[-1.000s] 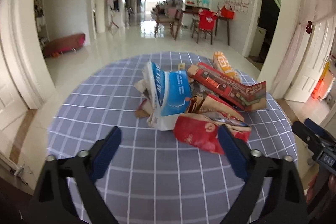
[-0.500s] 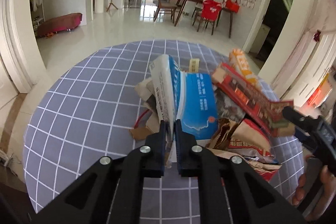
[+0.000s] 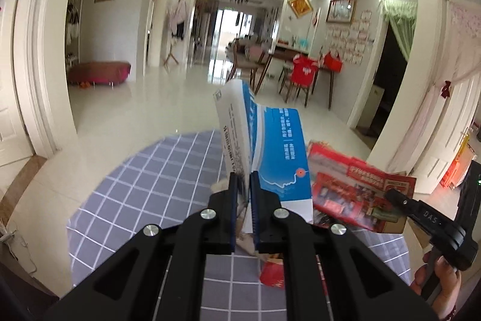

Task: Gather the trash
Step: 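Carry both boxes to the blue bucket and open both tools over it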

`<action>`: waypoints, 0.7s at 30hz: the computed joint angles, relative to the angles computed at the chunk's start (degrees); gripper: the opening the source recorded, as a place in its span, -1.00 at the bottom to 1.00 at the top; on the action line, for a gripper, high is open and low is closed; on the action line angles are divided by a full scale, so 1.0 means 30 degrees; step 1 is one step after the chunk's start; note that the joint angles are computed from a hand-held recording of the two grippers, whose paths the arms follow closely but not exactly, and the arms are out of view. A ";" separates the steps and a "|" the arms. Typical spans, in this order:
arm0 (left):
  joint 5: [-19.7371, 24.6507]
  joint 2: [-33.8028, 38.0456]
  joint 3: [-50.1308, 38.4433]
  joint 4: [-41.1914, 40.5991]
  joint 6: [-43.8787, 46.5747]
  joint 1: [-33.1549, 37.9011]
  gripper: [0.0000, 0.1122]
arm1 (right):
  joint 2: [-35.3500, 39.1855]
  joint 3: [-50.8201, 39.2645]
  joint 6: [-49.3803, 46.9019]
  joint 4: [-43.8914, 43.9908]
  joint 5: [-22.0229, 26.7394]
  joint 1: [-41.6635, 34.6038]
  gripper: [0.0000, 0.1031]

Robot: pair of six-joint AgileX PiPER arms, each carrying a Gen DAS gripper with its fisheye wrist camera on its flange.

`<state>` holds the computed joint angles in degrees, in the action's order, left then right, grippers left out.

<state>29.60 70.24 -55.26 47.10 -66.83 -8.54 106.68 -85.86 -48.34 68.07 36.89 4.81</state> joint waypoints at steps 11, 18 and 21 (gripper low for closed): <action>0.3927 0.1669 -0.3035 0.2346 -0.2687 -0.9622 -0.87 | -0.5347 0.4908 -0.6147 0.3849 0.2640 -0.6926 -0.81; 0.2394 0.8638 -0.7957 -0.0183 -0.0892 -1.3236 -0.87 | -0.5269 0.7114 -1.0662 0.4260 0.3546 -1.4326 -0.81; 0.2508 1.3200 -1.2247 -0.3766 0.2673 -1.4091 -0.86 | -0.4059 0.7441 -1.2747 0.4527 0.2515 -1.6568 -0.81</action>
